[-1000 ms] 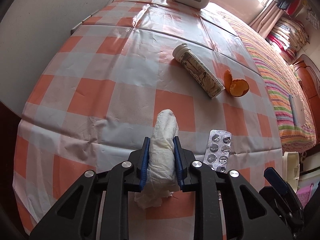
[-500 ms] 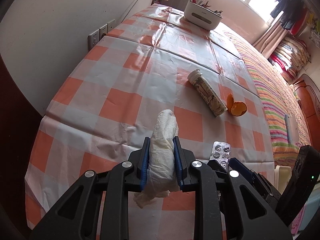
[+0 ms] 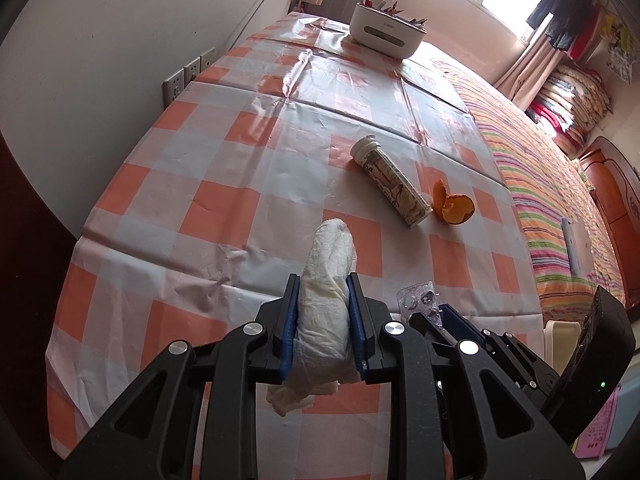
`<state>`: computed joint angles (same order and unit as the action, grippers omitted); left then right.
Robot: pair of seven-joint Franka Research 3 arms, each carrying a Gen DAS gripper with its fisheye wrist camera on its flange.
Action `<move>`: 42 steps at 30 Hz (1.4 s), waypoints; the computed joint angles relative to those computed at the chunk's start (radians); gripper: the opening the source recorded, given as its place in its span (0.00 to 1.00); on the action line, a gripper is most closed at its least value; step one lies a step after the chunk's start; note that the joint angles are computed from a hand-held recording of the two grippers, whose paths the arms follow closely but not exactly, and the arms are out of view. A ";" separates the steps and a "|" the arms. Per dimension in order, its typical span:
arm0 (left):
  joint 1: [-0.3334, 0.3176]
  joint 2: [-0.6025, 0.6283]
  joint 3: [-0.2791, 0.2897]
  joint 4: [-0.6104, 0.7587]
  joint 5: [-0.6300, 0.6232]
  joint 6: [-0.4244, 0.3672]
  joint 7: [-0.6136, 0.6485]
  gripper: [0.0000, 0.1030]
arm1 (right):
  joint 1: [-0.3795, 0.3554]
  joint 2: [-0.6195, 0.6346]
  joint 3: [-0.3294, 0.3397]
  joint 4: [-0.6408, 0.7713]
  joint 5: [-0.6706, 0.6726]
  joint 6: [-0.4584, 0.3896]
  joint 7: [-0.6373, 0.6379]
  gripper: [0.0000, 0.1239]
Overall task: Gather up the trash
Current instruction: 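Carry the tissue and blister pack over the cream bin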
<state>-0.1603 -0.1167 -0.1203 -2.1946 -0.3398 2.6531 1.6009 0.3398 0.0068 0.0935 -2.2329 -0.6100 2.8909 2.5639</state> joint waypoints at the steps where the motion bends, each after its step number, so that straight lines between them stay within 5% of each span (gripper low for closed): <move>1: -0.002 -0.001 -0.002 -0.001 0.000 0.002 0.003 0.22 | -0.004 -0.015 -0.004 -0.021 0.008 0.015 -0.010 0.21; 18: -0.089 -0.027 -0.032 -0.038 -0.030 0.048 0.088 0.22 | -0.174 -0.233 0.076 -0.278 0.214 0.177 -0.136 0.21; 30: -0.150 -0.039 -0.043 -0.068 -0.049 0.091 0.115 0.22 | -0.320 -0.410 0.177 -0.433 0.346 0.219 -0.201 0.21; 42: -0.265 -0.095 -0.037 -0.114 -0.145 0.164 0.223 0.22 | -0.565 -0.634 0.394 -0.560 0.479 0.256 -0.162 0.21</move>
<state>-0.4256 -0.2115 -0.1575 -2.3086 -0.4847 2.8172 1.8236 -0.2251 -0.6270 0.4871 -2.7933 -0.1314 3.1472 2.4022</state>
